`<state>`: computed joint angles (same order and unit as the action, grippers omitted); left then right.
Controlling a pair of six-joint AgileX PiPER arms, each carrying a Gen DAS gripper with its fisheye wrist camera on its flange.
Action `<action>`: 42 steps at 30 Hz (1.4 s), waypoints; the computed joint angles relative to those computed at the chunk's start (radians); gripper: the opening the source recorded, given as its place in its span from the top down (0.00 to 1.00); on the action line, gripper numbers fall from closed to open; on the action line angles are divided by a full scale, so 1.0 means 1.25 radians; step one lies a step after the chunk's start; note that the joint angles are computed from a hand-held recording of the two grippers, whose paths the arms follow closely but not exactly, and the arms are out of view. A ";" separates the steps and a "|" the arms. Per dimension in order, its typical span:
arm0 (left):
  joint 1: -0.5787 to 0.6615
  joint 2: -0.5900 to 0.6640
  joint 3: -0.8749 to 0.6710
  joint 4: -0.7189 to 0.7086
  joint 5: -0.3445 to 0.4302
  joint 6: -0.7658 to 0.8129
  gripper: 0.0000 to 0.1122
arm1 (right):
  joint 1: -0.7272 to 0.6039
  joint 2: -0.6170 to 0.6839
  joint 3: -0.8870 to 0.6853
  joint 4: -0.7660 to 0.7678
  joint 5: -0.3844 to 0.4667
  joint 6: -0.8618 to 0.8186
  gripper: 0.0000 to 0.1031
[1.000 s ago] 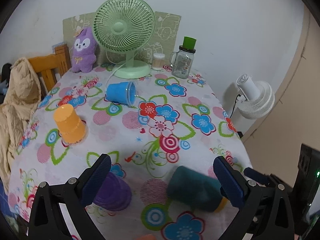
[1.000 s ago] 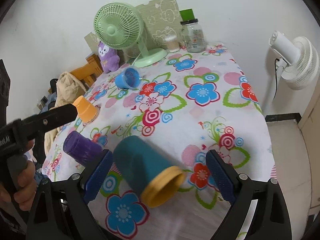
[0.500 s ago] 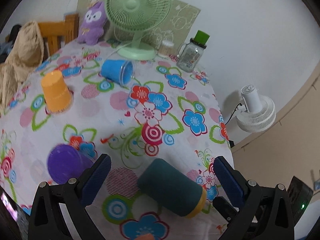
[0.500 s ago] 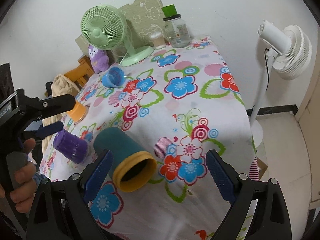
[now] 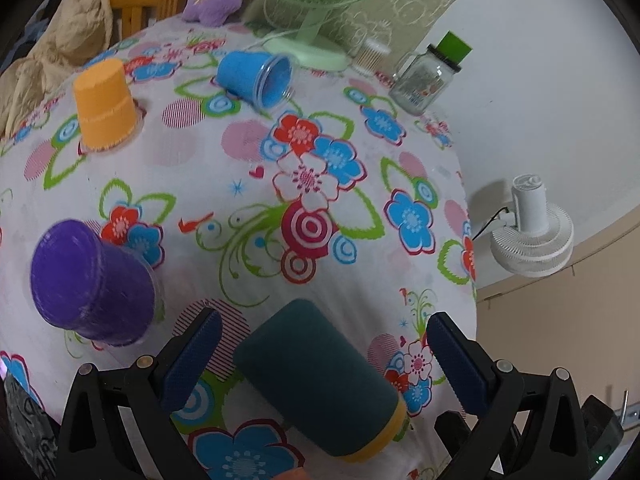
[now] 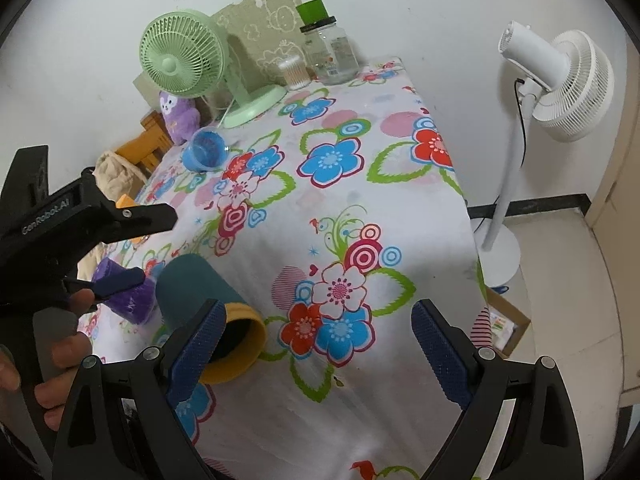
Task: Flip cup upside down
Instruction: 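Grasp the teal cup with the left tool while the right tool opens and releases, then rotate the teal cup with the left tool, closed bottom up, lower onto table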
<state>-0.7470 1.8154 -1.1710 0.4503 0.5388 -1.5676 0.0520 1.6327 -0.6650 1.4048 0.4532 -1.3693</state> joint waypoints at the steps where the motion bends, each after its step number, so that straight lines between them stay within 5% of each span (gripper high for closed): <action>1: 0.002 0.003 -0.001 -0.007 -0.001 0.003 0.08 | 0.003 0.003 -0.003 -0.001 0.000 -0.001 0.07; 30: 0.046 0.092 -0.011 -0.267 -0.049 0.100 0.09 | 0.069 0.033 -0.054 -0.136 -0.038 0.088 0.07; 33: 0.041 0.092 -0.016 -0.249 -0.045 0.089 0.17 | 0.070 0.031 -0.056 -0.150 -0.038 0.102 0.07; 35: 0.044 0.090 -0.015 -0.252 -0.047 0.099 0.30 | 0.072 0.030 -0.054 -0.145 -0.040 0.099 0.07; 42: 0.058 0.079 0.000 -0.318 -0.078 0.189 0.33 | 0.073 0.030 -0.059 -0.143 -0.038 0.104 0.07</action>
<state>-0.6744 1.9147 -1.1715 0.0523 0.4419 -1.3317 0.1438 1.6707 -0.7391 1.2263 0.4060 -1.2392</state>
